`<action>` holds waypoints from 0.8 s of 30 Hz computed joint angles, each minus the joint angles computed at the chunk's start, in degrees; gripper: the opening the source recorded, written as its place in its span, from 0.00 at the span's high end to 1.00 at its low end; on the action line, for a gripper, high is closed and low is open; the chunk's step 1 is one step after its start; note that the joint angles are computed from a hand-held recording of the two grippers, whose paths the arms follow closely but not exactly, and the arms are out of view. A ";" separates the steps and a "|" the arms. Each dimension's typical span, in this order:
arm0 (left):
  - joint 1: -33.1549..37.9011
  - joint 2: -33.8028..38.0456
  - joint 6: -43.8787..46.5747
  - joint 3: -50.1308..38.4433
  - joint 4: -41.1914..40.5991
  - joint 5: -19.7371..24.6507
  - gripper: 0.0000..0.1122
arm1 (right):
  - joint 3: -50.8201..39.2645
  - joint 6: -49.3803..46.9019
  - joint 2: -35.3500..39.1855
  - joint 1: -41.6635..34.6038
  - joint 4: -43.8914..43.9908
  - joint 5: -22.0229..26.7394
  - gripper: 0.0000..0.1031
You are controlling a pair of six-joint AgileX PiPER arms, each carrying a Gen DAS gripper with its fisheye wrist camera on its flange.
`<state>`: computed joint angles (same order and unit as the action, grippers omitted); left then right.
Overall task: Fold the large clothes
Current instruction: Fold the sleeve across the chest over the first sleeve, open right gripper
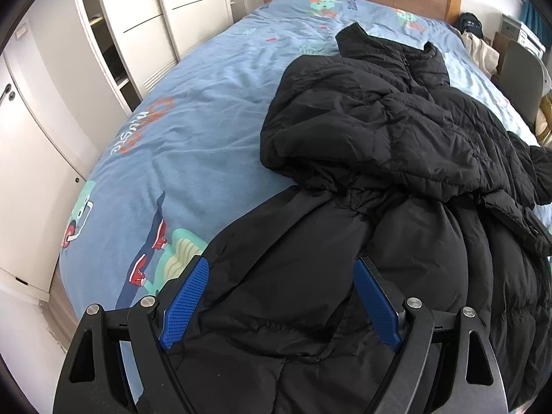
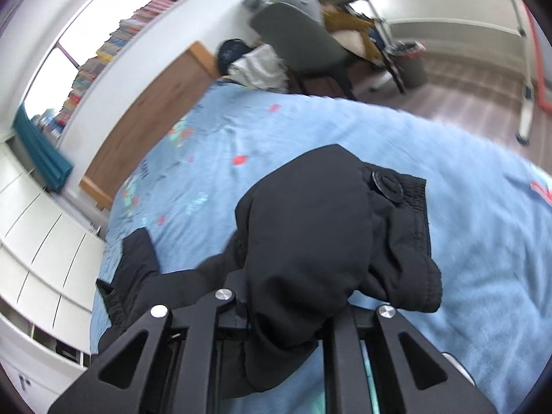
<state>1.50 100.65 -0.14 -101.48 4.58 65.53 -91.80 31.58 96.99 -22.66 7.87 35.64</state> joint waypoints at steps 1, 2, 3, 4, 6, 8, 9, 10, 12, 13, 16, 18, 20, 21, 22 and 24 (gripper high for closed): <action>0.29 -0.35 0.10 0.33 -0.22 -0.14 0.24 | -1.41 0.08 0.11 0.99 -0.62 0.73 0.87; 0.65 -0.71 0.28 0.65 -0.53 -0.26 0.24 | -3.18 0.07 0.34 2.19 -1.30 1.68 0.87; 1.04 -1.09 0.46 0.95 -0.88 -0.30 0.24 | -4.62 -0.06 0.49 3.41 -1.91 2.47 0.87; 1.40 -1.39 0.63 1.18 -1.18 -0.37 0.24 | -6.03 0.11 0.71 4.64 -2.71 3.23 0.87; 2.31 -2.19 1.09 1.79 -1.83 -0.64 0.24 | -8.73 0.55 1.24 7.49 -4.55 4.53 0.87; 3.15 -2.99 1.64 2.33 -2.64 -0.88 0.24 | -12.37 1.19 2.37 11.06 -6.89 6.57 0.87; 3.73 -3.43 2.03 2.62 -3.09 -1.01 0.24 | -13.58 1.45 2.70 12.47 -7.76 7.33 0.87; 4.25 -3.79 2.36 2.87 -3.46 -1.12 0.24 | -15.33 1.86 3.31 14.34 -8.98 8.41 0.87; 5.18 -4.35 2.86 3.33 -3.98 -1.24 0.24 | -18.04 2.86 4.46 17.56 -11.50 10.28 0.87; 5.65 -4.56 3.07 3.57 -4.16 -1.28 0.24 | -19.54 3.26 5.14 19.30 -12.78 11.43 0.87; 7.43 -5.54 4.04 4.42 -5.20 -1.40 0.24 | -23.79 3.63 7.33 23.43 -14.89 14.70 0.87; 8.41 -6.26 4.61 5.19 -5.60 -1.70 0.24 | -26.92 3.56 9.12 26.17 -16.85 17.20 0.87; 9.33 -6.81 5.18 5.81 -6.16 -1.88 0.24 | -28.14 3.76 9.97 28.97 -18.60 19.21 0.87; 9.83 -7.06 5.45 6.11 -6.48 -1.90 0.24 | -29.22 3.34 10.78 29.88 -18.95 20.23 0.87; 10.25 -7.24 5.73 6.36 -6.75 -1.97 0.24 | -30.39 2.98 11.74 31.35 -19.58 21.49 0.87; 11.14 -7.80 6.33 7.09 -7.28 -2.13 0.24 | -31.75 2.91 13.23 33.86 -20.64 22.92 0.87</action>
